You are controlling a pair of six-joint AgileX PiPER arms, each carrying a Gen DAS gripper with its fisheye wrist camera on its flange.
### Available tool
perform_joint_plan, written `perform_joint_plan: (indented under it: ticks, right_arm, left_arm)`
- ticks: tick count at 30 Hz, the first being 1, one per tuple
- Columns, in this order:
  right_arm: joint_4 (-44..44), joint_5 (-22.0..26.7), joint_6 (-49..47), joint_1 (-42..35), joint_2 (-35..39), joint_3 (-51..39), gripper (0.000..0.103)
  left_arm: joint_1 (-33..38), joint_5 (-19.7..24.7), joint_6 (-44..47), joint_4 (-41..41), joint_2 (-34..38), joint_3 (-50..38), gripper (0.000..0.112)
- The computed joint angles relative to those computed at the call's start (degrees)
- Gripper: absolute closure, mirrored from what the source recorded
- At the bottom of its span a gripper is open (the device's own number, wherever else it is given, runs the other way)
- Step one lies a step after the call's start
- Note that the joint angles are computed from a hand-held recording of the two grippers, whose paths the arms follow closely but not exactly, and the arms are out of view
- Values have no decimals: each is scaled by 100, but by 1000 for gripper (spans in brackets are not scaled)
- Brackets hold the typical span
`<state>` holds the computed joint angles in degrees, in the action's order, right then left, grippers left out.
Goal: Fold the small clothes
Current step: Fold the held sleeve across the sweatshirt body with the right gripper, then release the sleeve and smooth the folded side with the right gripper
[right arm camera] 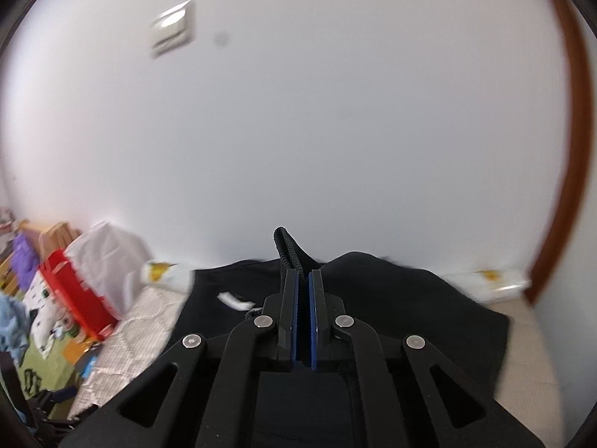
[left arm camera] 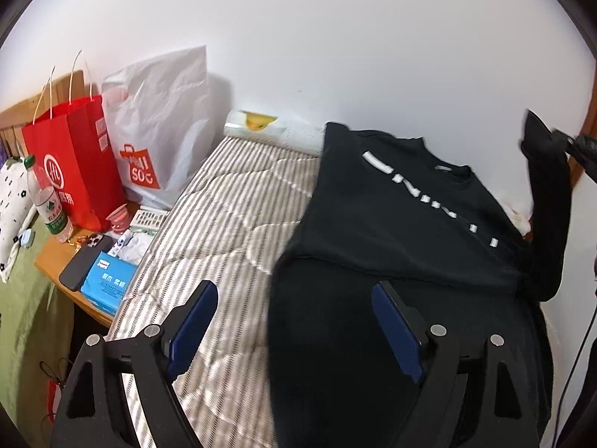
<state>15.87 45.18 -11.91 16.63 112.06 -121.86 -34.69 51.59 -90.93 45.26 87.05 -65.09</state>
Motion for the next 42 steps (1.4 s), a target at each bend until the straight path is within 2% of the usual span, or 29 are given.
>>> perform_joint_plan:
  ticks: [6, 9, 11, 12, 13, 15, 17, 22, 26, 28, 32, 34, 36, 37, 39, 40, 42]
  right_arm:
    - [-57, -13, 126, 980, 898, -420, 98]
    - [-118, 74, 169, 1197, 1296, -640, 98]
    - [267, -10, -202, 1234, 1428, -590, 95]
    - [374, -62, -345, 1233, 1424, -511, 87]
    - [368, -130, -394, 1262, 1457, -521, 73]
    - [530, -341, -795, 1162, 1140, -25, 56]
    - [713, -734, -1298, 901, 585, 853, 56]
    - [605, -799, -1774, -177, -80, 1971, 56]
    - [33, -1342, -1872, -962, -428, 2941, 56]
    - [-5, -1470, -2016, -1495, -492, 3299, 56]
    - [247, -1546, -2456, -2264, -409, 3681, 56]
    - [348, -1553, -2776, -2518, -328, 3841, 56]
    - [518, -1419, -3034, -2662, -198, 3843, 55]
    - [591, -1358, -3092, -2688, -104, 3814, 55]
    - [480, -1308, -2917, -2681, 144, 3606, 55]
    - [238, -1366, -2623, -2590, 255, 3499, 55]
    - [52, -1458, -2344, -2455, 419, 3303, 55]
  left_arm:
    - [509, -620, 67, -17, 7, 403, 28]
    - [658, -784, 150, -38, 109, 414, 28]
    - [740, -831, 249, -95, 221, 334, 28]
    - [771, -870, 289, -114, 282, 282, 28]
    - [786, -892, 333, -137, 330, 225, 28]
    - [803, -930, 441, -180, 466, 56, 28]
    - [778, -945, 608, -195, 647, -189, 28]
    - [755, -911, 1212, -283, 1282, -1118, 30]
    - [943, -1040, 1762, -691, 1940, -1973, 32]
    - [1036, -997, 2044, -914, 2312, -2415, 41]
    - [1148, -848, 2444, -1343, 2979, -3133, 45]
    - [1132, -746, 2589, -1496, 3274, -3398, 51]
    - [1037, -657, 2475, -1251, 3411, -3513, 53]
    - [1005, -639, 2547, -1191, 3456, -3578, 63]
    - [1007, -606, 2686, -1252, 3504, -3707, 75]
    - [968, -360, 2633, -1152, 3590, -3892, 89]
    - [984, -99, 2751, -1173, 3712, -4157, 98]
